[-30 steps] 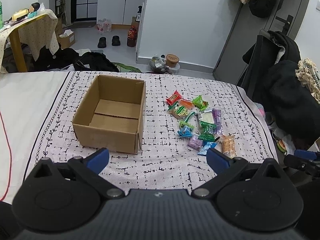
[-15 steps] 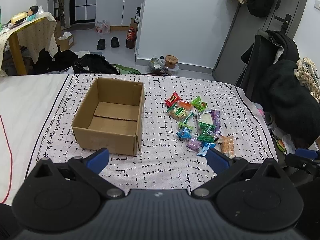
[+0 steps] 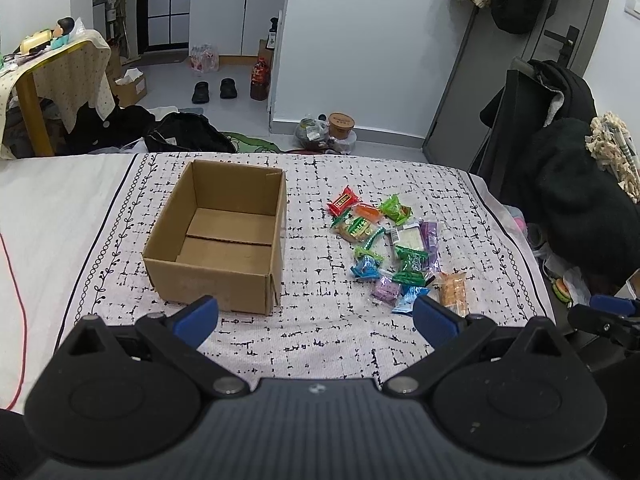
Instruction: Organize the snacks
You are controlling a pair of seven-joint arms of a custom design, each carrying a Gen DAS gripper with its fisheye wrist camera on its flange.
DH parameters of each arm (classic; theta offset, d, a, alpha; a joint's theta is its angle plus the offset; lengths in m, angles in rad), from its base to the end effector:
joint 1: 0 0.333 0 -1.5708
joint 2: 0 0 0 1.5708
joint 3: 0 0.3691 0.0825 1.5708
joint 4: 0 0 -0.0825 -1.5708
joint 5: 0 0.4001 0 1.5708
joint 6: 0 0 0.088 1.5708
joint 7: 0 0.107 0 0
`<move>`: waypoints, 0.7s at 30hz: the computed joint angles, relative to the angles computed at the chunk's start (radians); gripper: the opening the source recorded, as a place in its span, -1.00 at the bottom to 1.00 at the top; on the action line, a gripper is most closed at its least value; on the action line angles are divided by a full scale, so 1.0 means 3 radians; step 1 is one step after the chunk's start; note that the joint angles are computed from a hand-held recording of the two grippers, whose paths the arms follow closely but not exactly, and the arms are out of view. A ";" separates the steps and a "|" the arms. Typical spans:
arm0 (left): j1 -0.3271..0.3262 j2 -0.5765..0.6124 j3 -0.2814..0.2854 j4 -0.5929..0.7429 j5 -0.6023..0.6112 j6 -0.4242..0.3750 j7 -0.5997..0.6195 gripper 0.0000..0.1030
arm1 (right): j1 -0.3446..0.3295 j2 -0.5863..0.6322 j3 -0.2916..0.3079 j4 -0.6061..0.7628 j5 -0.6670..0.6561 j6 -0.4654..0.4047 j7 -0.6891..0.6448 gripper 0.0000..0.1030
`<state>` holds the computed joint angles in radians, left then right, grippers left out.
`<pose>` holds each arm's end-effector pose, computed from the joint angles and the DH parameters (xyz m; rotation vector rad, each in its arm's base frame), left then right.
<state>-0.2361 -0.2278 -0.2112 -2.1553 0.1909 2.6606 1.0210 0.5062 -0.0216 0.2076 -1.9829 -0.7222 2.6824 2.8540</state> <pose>0.4790 -0.2479 0.6245 -1.8068 1.8923 -0.8756 0.4465 0.4158 0.5979 -1.6166 1.6658 -0.4721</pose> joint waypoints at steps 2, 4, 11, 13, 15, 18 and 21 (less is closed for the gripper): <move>0.0004 0.0004 -0.0007 0.0006 0.0018 -0.0002 -0.0011 1.00 | -0.0003 -0.0004 -0.0003 -0.0008 0.0000 -0.0001 0.0013 1.00; -0.0004 0.0009 -0.0001 0.0009 0.0004 -0.0002 -0.0001 1.00 | -0.0008 -0.0005 -0.0005 -0.0013 -0.0003 0.0004 0.0019 1.00; -0.0006 0.0070 -0.0006 0.0034 0.0000 0.0002 -0.0010 1.00 | -0.0026 -0.0002 -0.0013 -0.0042 0.0037 0.0021 -0.0004 1.00; -0.0013 0.0093 -0.0002 0.0046 -0.0016 -0.0001 0.0009 1.00 | -0.0034 0.0000 -0.0020 -0.0058 0.0033 0.0025 0.0023 1.00; -0.0014 0.0126 -0.0005 0.0066 -0.0021 -0.0003 0.0015 1.00 | -0.0042 0.0008 -0.0027 -0.0068 0.0049 0.0029 0.0037 1.00; -0.0005 0.0181 -0.0020 0.0099 0.0007 0.0001 -0.0010 1.00 | -0.0053 0.0014 -0.0042 -0.0089 0.0050 0.0055 0.0040 1.00; 0.0009 0.0233 -0.0042 0.0133 0.0084 0.0011 -0.0067 1.00 | -0.0069 0.0017 -0.0056 -0.0109 0.0003 0.0094 0.0080 1.00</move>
